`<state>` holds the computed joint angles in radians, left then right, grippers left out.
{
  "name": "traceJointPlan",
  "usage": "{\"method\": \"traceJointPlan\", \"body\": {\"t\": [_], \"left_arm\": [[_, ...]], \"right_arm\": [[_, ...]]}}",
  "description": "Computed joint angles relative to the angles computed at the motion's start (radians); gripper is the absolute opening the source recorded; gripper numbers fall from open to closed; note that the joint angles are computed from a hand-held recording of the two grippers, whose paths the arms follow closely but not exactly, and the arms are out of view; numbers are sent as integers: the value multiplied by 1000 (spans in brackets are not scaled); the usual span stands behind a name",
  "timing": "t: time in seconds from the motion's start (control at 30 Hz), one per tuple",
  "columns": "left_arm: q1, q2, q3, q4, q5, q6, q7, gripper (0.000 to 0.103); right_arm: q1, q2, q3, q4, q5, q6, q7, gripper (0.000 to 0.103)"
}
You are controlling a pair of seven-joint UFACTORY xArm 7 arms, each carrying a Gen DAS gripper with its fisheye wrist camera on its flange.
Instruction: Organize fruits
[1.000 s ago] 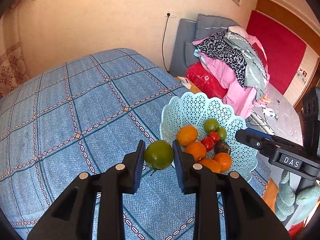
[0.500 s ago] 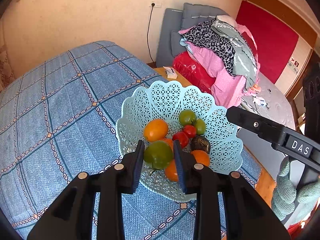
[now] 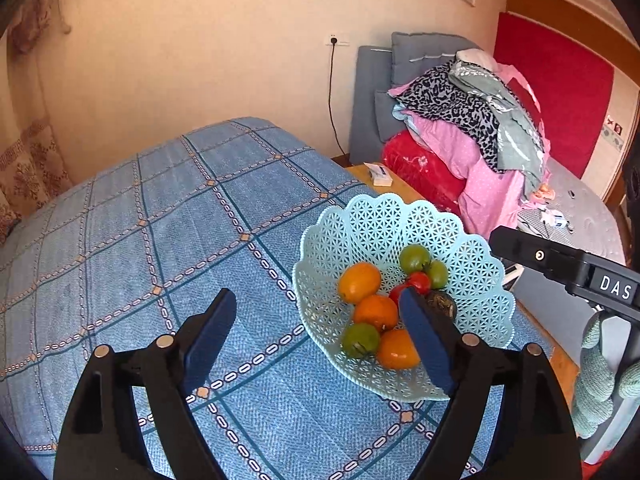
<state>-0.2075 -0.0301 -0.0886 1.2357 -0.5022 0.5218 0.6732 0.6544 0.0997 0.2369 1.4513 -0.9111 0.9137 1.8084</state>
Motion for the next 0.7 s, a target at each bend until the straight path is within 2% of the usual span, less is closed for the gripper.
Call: {"method": "traceJointPlan", "body": {"t": [0.03, 0.17, 0.33, 0.5, 0.63, 0.7], "left_arm": [[-1, -12, -5, -22, 34, -44, -19, 85], [-1, -48, -17, -110, 214, -213, -143, 91], [25, -87, -28, -196, 411, -347, -322, 91], [164, -117, -114, -252, 767, -451, -662, 91], [205, -142, -134, -274, 880, -473, -782, 91], [271, -152, -180, -281, 977, -489, -874, 91]], "right_arm": [[4, -1, 2, 3, -9, 15, 0, 77], [19, -20, 14, -3, -51, 79, 5, 79], [32, -47, 42, -27, -114, 155, 34, 94], [43, -52, 65, -28, -149, 215, 36, 97], [58, -44, 74, -17, -185, 240, 29, 100], [63, -40, 73, -13, -186, 233, 15, 100]]}}
